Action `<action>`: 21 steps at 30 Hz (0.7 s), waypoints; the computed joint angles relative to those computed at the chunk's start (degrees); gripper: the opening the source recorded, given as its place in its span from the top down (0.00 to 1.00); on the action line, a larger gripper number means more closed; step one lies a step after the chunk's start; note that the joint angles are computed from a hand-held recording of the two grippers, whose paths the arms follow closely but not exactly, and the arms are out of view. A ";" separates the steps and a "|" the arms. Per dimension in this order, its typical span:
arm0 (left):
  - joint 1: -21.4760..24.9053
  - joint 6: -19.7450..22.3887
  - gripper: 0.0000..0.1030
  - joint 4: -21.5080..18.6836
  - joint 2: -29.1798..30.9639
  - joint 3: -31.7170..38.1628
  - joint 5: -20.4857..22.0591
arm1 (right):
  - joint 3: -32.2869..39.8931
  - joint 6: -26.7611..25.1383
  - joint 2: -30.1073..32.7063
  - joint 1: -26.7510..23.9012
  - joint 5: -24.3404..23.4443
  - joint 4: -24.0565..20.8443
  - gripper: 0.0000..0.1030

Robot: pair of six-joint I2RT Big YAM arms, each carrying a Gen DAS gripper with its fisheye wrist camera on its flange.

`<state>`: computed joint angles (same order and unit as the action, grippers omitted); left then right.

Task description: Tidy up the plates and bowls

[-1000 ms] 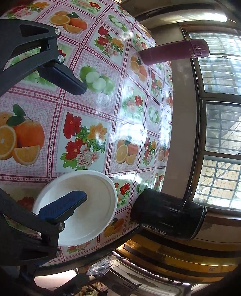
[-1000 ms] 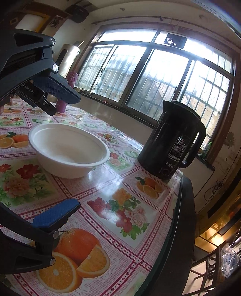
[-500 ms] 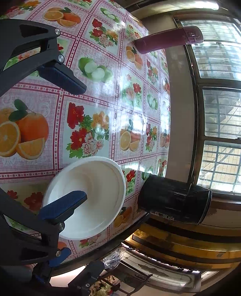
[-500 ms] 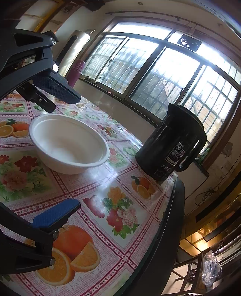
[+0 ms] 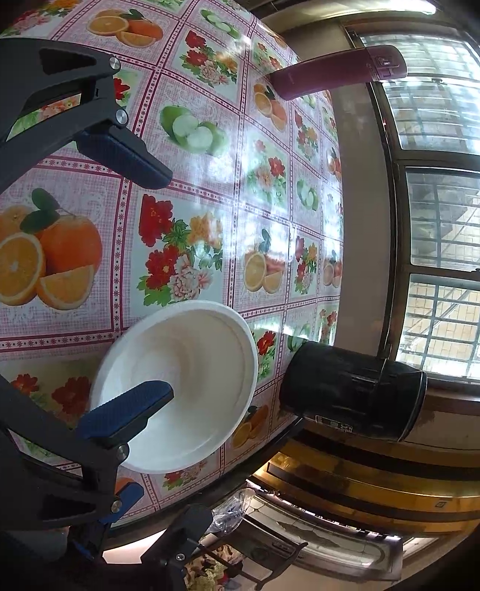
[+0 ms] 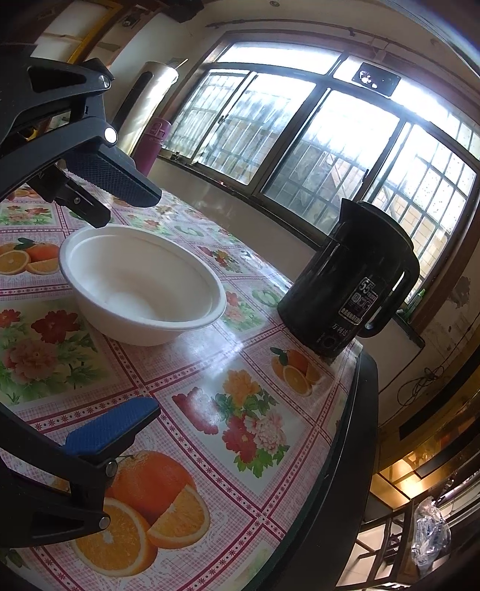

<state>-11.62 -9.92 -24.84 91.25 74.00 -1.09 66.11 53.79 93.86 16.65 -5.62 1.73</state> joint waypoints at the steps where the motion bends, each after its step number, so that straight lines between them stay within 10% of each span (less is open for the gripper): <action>1: -0.05 0.14 0.00 -0.05 0.07 0.04 0.09 | 0.04 0.07 0.06 0.00 -0.03 -0.10 0.00; 21: -0.69 0.96 0.00 -0.80 0.25 0.05 0.75 | 0.24 1.41 0.50 -0.22 -0.39 -0.69 0.00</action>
<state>-12.31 -8.95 -25.64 91.50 74.05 -0.34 66.35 55.20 94.35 16.44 -6.01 1.04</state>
